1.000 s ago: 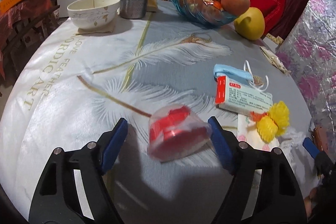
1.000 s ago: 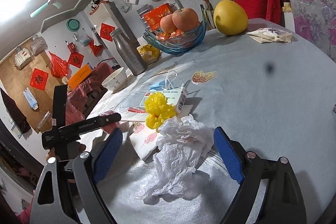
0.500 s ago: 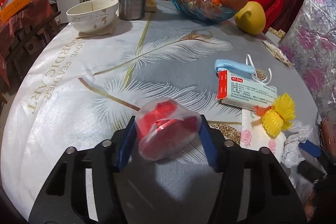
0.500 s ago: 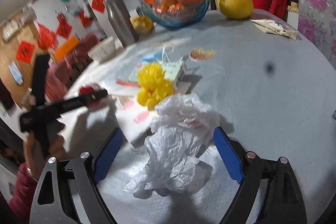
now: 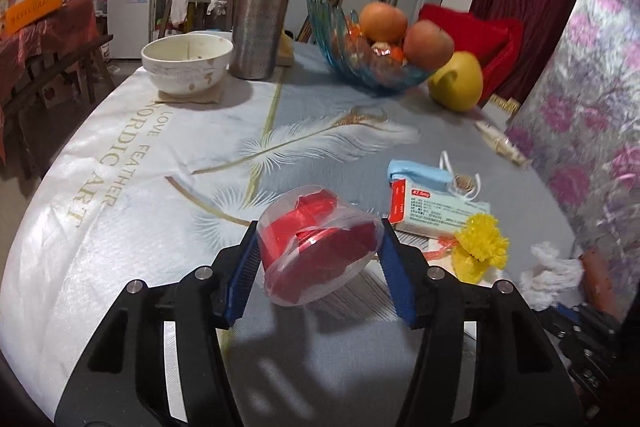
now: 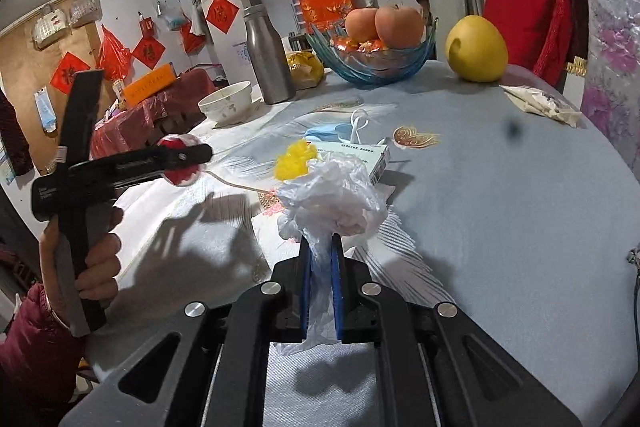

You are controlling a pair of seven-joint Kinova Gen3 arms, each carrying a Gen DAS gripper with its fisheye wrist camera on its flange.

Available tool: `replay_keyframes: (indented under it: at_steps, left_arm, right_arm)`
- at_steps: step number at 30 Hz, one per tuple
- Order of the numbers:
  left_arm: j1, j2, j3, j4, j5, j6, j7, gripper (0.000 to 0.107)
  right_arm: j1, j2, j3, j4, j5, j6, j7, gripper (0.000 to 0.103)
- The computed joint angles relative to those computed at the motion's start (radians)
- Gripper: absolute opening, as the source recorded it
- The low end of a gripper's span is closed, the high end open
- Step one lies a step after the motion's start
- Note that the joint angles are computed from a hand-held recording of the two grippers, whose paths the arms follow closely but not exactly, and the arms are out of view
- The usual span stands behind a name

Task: Collect trash
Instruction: 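Grasp the red plastic cup with the left gripper while the right gripper grasps the white plastic bag, then carry the red cup and white bag to the red wastebasket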

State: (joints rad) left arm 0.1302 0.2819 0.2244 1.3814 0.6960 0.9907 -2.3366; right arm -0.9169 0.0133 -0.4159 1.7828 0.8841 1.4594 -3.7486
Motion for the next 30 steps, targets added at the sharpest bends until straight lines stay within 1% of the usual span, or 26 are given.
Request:
replay_keyframes:
  at_steps: [1,3,4,6,9,11,14,17,20,22,23,24,25,27,29,30]
  left_arm:
    - [-0.022,0.002,0.005,0.002,0.019,0.018,-0.008,0.057]
    - [-0.041,0.011,-0.007,-0.009,0.04,0.067,0.001,0.057]
    - [-0.075,0.012,0.0,-0.003,0.072,0.093,-0.01,0.057]
    - [-0.106,-0.007,-0.016,0.03,0.117,0.104,-0.047,0.057]
    - [-0.144,-0.047,-0.048,0.069,0.142,0.114,-0.079,0.057]
    - [-0.182,-0.073,-0.072,0.092,0.181,0.133,-0.112,0.057]
    - [-0.235,-0.101,-0.114,0.108,0.223,0.163,-0.149,0.057]
    - [-0.287,-0.128,-0.162,0.115,0.24,0.168,-0.189,0.057]
    - [-0.343,-0.119,-0.202,0.086,0.241,0.197,-0.195,0.057]
    - [-0.388,-0.102,-0.224,0.052,0.234,0.218,-0.189,0.057]
    - [-0.406,-0.092,-0.228,0.035,0.226,0.226,-0.185,0.057]
    - [-0.423,-0.078,-0.233,0.009,0.21,0.235,-0.179,0.057]
    - [-0.437,-0.066,-0.234,-0.014,0.191,0.239,-0.173,0.057]
    - [-0.46,-0.045,-0.24,-0.059,0.127,0.229,-0.16,0.057]
    - [-0.487,-0.026,-0.241,-0.081,0.077,0.228,-0.16,0.057]
    - [-0.5,-0.017,-0.24,-0.089,0.053,0.228,-0.162,0.057]
  right_arm:
    - [-0.001,-0.002,-0.001,0.0,0.002,0.002,-0.001,0.011]
    - [0.0,-0.004,-0.001,0.001,0.0,0.001,-0.001,0.012]
    - [0.001,-0.005,-0.001,0.0,0.0,0.001,0.001,0.012]
    - [0.002,0.001,-0.001,-0.008,-0.002,0.005,0.004,0.012]
    - [0.002,0.003,0.003,-0.012,-0.005,0.004,0.011,0.012]
    - [0.002,0.005,0.004,-0.015,-0.007,0.006,0.016,0.012]
    - [0.0,0.011,0.006,-0.025,-0.012,0.016,0.023,0.012]
    - [-0.006,0.017,0.009,-0.031,-0.013,0.026,0.023,0.012]
    - [-0.013,0.027,0.011,-0.042,-0.011,0.043,0.026,0.012]
    - [-0.023,0.045,0.015,-0.066,-0.01,0.078,0.03,0.012]
    - [-0.045,0.052,0.036,-0.075,-0.009,0.088,0.035,0.012]
    - [-0.05,0.053,0.039,-0.076,-0.003,0.081,0.035,0.011]
    - [-0.036,0.05,0.023,-0.071,0.014,0.058,0.019,0.01]
    - [-0.032,0.037,0.031,-0.06,0.035,-0.006,0.009,0.01]
    - [-0.024,0.058,0.03,-0.103,0.072,-0.031,0.054,0.01]
    - [-0.035,0.063,0.046,-0.119,0.08,-0.044,0.076,0.01]
